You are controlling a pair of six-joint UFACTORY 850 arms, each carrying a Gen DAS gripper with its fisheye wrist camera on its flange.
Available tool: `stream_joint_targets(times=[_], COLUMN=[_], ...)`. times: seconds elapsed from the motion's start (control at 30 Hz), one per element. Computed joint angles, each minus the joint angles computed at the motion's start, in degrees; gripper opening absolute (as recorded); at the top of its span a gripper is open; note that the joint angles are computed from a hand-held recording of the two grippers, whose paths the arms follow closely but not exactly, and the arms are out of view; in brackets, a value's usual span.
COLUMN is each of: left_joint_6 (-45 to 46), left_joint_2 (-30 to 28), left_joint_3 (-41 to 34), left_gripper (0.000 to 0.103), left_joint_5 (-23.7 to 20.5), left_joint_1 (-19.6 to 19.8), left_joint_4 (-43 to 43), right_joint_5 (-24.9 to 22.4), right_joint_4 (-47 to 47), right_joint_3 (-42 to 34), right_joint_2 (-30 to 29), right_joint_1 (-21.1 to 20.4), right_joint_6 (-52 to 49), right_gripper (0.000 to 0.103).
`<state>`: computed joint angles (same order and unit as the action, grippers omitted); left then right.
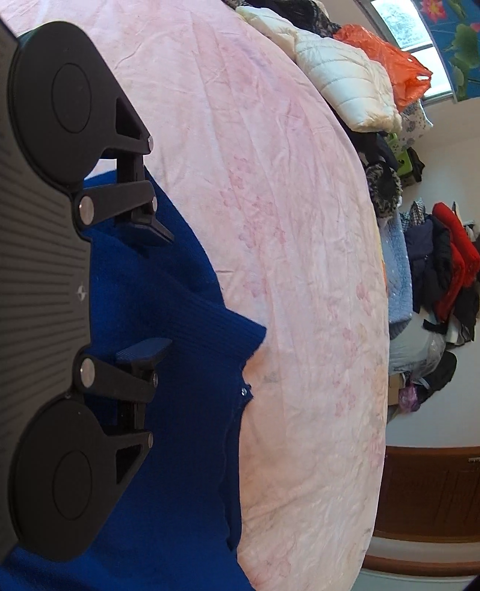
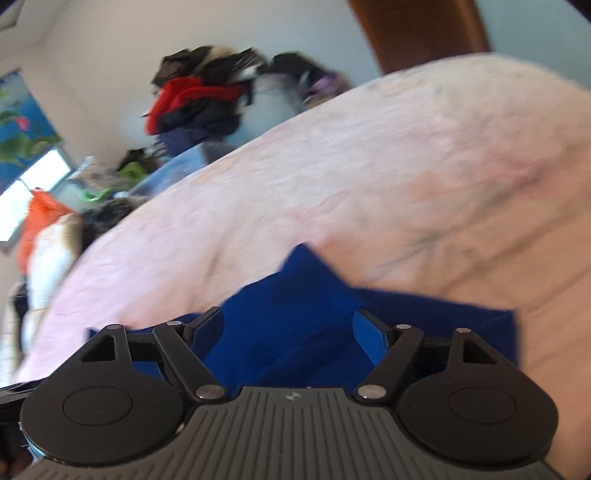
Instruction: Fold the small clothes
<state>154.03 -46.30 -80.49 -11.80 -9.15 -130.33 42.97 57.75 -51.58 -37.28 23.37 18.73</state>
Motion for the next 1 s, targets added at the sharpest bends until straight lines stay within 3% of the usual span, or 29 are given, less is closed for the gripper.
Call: stream_joint_targets(times=[0.1,0.3,0.4,0.53,0.6,0.73,0.8,0.9,1.0], left_joint_6=[-8.1,4.4,0.6,-5.7,-5.0,-1.2,-0.7,-3.0,-4.9], left_joint_2=[0.7,5.7,7.6,9.2,9.9,10.8,11.0,11.1,11.3], left_joint_3=[0.4,8.2,11.5,14.2,15.7,17.7,18.0,18.1,18.2], left_gripper=[0.054,0.055,0.055,0.055,0.055,0.055,0.055,0.055,0.055], left_joint_5=[-0.5,-5.0,-6.9,-7.8,-8.7,-8.3,-8.1,-7.9,-7.6], left_joint_1=[1.2,2.2,2.3,1.7,1.4,0.8,0.9,1.1,0.9], left_joint_4=[7.2,-2.5,2.7,9.8,9.6,6.8,6.7,8.6,10.2], right_joint_5=[5.4,12.3,14.0,20.6,23.1,22.8,24.2,23.3,27.8], right_joint_4=[1.5,-3.3,-6.1,-14.9,-17.9,-21.1,-22.0,-17.9,-19.7], right_joint_3=[3.7,14.3,18.6,23.5,24.2,23.7,23.7,23.9,24.5], right_joint_2=[2.2,7.6,9.5,9.6,8.8,8.0,7.4,7.6,6.4], right_joint_1=[2.5,7.7,11.1,13.5,13.7,13.9,14.6,15.7,13.4], right_joint_6=[1.9,12.1,18.9,33.3,36.1,38.3,39.2,37.8,40.2], right_gripper=[0.081,0.081,0.075,0.075,0.074,0.069,0.059,0.057,0.057])
